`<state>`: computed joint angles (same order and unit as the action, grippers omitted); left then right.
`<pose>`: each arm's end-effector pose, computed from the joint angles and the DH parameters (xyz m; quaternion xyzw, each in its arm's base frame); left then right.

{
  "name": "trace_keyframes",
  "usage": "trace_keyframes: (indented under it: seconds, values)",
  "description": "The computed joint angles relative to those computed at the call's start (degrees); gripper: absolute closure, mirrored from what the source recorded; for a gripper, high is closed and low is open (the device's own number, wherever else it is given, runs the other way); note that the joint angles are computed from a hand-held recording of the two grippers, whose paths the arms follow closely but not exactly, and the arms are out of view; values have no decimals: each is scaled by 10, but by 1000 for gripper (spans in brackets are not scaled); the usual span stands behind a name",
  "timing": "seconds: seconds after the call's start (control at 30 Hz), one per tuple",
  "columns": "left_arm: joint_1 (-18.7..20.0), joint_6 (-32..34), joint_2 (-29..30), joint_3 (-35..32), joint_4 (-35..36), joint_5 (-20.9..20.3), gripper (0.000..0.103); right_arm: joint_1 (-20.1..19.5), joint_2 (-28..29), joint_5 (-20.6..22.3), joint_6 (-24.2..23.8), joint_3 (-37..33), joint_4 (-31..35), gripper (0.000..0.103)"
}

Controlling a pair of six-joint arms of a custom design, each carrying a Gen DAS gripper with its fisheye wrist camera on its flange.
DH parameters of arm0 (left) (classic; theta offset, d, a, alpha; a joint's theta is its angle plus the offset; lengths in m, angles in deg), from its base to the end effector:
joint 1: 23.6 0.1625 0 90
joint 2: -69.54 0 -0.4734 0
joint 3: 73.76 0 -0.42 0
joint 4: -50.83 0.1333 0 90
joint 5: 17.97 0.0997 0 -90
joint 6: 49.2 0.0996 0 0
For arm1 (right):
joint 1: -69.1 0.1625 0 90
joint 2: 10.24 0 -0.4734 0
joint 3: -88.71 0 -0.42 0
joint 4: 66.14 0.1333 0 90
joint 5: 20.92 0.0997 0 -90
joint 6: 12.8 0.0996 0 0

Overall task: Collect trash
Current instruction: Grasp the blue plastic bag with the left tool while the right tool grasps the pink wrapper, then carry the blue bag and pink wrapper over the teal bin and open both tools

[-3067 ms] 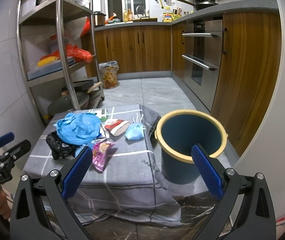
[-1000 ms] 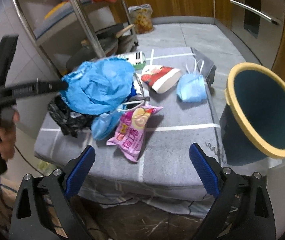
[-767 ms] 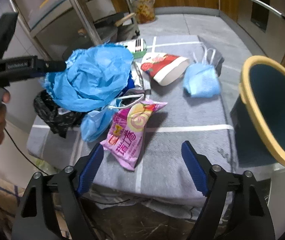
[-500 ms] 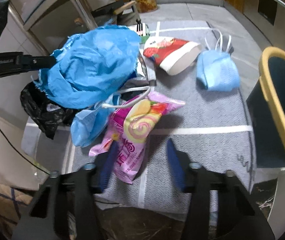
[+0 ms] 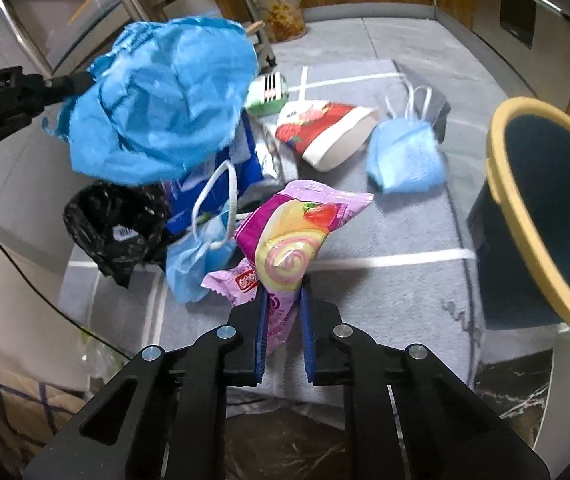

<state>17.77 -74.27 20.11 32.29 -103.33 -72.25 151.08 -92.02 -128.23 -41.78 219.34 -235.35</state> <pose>-0.3601 -0.5722 0.1043 0.1742 0.9339 -0.2336 0.2074 0.0359 -0.4879 0.2831 0.1348 -0.9454 0.1994 0.2199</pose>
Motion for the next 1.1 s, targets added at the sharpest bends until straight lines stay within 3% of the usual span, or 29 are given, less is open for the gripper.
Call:
trace_keyframes:
  seconds: [0.53,0.83,1.1]
  values:
    - [-27,23,1,-13,-95,-22,102,22,-89,62,-12,-29,55,90]
    - [-34,28,34,-41,-110,-58,102,-7,-148,85,-6,-79,97,90]
    - [-50,46,101,-97,-100,-104,102,-46,-162,44,-11,-112,95,90]
